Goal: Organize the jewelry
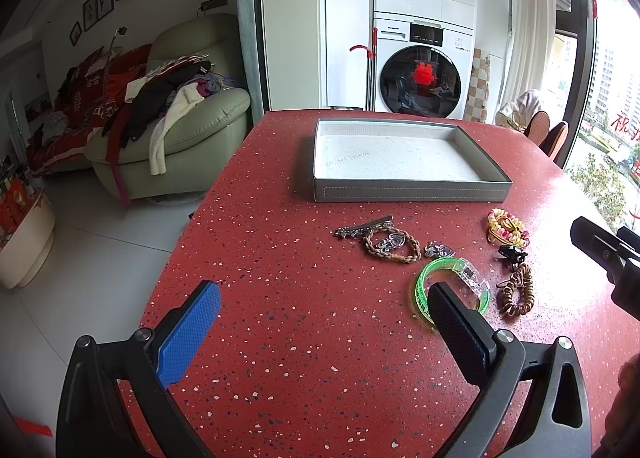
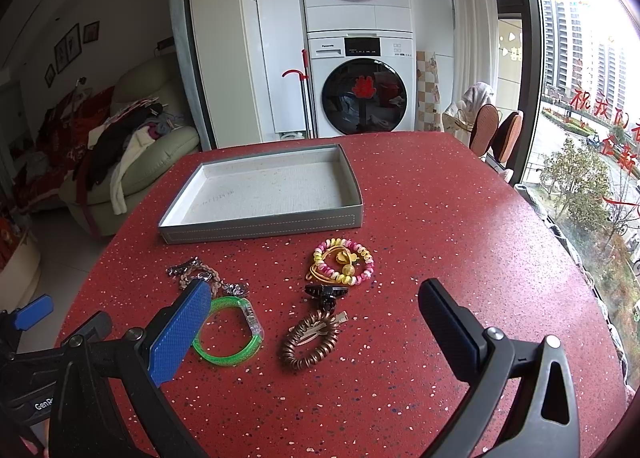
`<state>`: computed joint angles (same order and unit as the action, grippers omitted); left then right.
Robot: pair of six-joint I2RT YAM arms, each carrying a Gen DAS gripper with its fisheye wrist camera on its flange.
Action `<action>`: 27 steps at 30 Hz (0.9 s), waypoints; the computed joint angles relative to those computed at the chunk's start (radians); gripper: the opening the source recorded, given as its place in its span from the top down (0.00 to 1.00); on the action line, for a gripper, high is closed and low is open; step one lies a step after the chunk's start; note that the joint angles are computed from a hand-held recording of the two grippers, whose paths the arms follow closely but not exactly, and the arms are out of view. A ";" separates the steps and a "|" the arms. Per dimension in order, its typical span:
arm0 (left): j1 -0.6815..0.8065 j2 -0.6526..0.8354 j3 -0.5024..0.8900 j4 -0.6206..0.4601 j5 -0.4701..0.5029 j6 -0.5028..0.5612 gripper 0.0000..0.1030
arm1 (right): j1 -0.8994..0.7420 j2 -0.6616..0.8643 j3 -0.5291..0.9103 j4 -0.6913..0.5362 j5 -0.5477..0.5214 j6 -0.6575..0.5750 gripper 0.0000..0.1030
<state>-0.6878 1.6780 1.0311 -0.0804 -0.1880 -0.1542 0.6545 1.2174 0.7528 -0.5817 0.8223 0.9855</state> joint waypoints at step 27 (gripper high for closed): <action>0.036 0.164 0.173 -0.175 0.142 0.018 0.00 | -0.104 -0.019 -0.054 -0.068 -0.156 0.049 0.00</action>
